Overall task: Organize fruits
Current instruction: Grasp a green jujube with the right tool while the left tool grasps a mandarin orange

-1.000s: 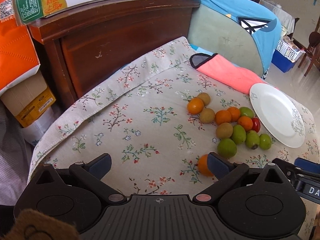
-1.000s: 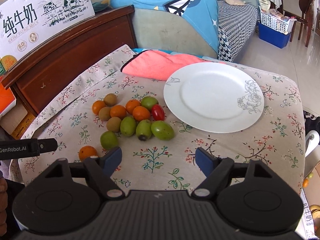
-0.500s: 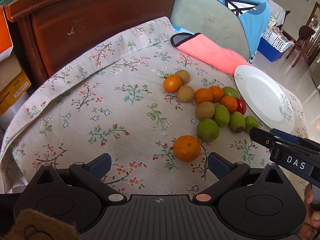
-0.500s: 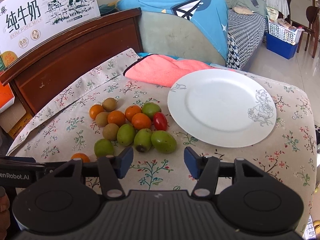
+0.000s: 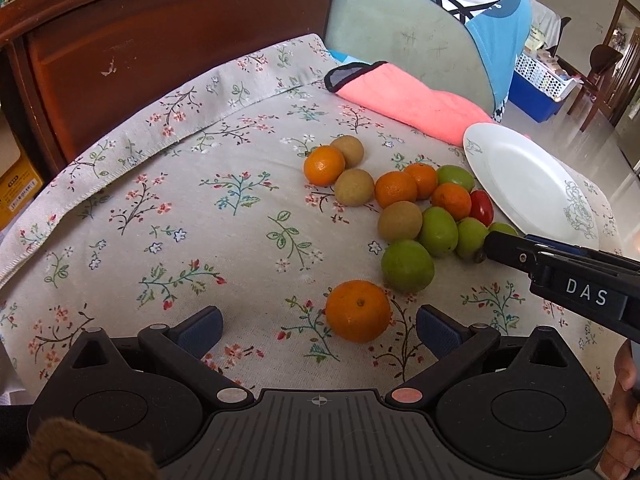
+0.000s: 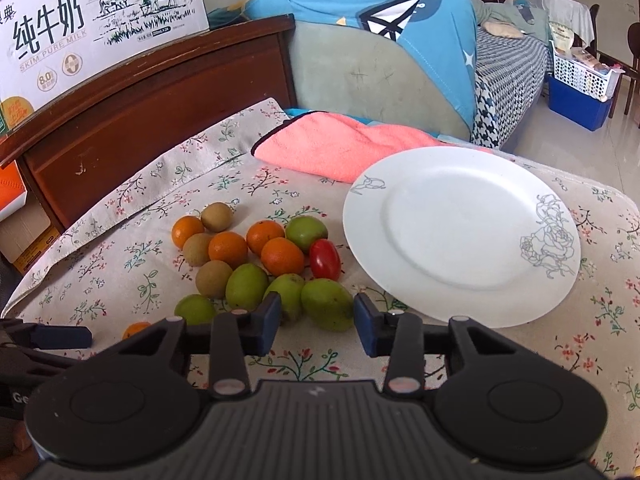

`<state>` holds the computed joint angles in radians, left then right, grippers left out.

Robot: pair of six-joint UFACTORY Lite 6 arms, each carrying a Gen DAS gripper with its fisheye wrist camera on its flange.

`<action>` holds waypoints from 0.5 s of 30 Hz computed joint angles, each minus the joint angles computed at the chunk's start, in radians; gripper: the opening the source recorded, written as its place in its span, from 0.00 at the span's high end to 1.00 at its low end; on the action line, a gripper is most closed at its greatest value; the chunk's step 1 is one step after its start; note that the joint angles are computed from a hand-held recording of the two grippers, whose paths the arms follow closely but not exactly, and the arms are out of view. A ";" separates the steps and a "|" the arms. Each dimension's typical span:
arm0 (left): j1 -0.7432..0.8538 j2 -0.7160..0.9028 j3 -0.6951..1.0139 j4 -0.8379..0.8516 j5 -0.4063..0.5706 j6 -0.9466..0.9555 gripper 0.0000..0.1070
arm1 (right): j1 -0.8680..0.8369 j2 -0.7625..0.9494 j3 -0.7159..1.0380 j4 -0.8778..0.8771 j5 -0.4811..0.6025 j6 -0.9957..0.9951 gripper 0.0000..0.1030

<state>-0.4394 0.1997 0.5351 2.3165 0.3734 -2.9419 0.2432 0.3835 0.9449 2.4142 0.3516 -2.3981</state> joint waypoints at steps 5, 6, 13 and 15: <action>-0.032 0.036 0.025 -0.124 0.025 0.144 0.04 | -0.008 0.012 0.015 -0.018 0.012 0.040 0.61; -0.044 0.050 0.043 -0.199 0.021 0.236 0.04 | -0.008 0.010 0.015 -0.016 0.006 0.046 0.61; -0.058 0.057 0.054 -0.265 0.018 0.319 0.04 | -0.016 0.028 0.023 0.001 0.021 0.058 0.53; -0.064 0.052 0.042 -0.244 0.027 0.294 0.04 | -0.021 0.038 0.031 -0.026 0.034 0.095 0.53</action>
